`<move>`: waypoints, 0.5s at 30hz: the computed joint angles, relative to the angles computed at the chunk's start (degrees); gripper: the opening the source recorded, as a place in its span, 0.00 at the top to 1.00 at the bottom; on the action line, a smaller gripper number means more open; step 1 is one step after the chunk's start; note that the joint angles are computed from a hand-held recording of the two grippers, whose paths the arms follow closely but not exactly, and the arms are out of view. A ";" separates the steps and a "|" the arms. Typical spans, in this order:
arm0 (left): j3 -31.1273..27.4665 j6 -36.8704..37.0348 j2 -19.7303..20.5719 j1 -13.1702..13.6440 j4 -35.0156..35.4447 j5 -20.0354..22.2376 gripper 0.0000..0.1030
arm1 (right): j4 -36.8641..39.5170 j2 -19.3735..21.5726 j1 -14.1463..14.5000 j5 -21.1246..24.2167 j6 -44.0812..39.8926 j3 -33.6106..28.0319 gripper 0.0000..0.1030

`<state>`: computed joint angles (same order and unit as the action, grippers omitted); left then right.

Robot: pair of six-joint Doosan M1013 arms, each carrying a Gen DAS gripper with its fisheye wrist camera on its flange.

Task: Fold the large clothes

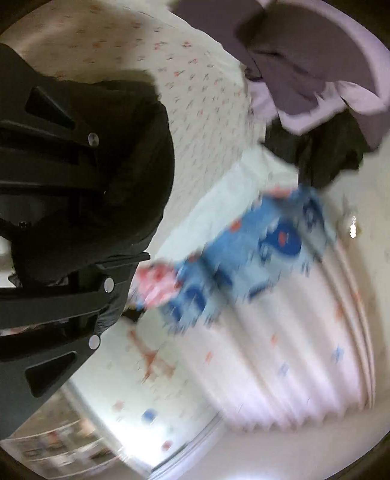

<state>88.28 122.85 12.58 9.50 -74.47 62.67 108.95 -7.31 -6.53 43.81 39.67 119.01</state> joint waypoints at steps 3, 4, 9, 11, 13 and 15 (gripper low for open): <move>-2.48 -9.86 4.50 -4.27 11.80 -8.48 0.85 | -11.42 5.55 0.89 -9.46 13.49 -3.46 0.61; -3.21 -12.97 5.71 -5.34 16.21 -9.67 0.84 | -15.47 7.50 1.12 -11.08 18.15 -4.25 0.59; -5.48 -21.88 9.36 -8.12 26.90 -11.58 0.82 | -10.10 10.72 -0.14 -8.09 16.67 -5.01 0.42; -7.63 -23.12 10.28 -7.55 25.90 -7.79 0.79 | -7.01 10.31 -0.49 -7.78 14.78 -5.10 0.20; -8.57 -22.27 10.82 -6.00 20.85 -3.65 0.60 | -5.70 8.57 -0.64 -10.15 14.64 -4.99 0.11; -7.13 -19.61 10.06 -3.89 12.21 -1.12 0.36 | -6.38 6.41 0.22 -13.99 12.81 -5.19 0.09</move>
<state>81.15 103.24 22.64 5.61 -62.26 61.55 102.57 -0.90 -6.31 29.82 52.47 113.82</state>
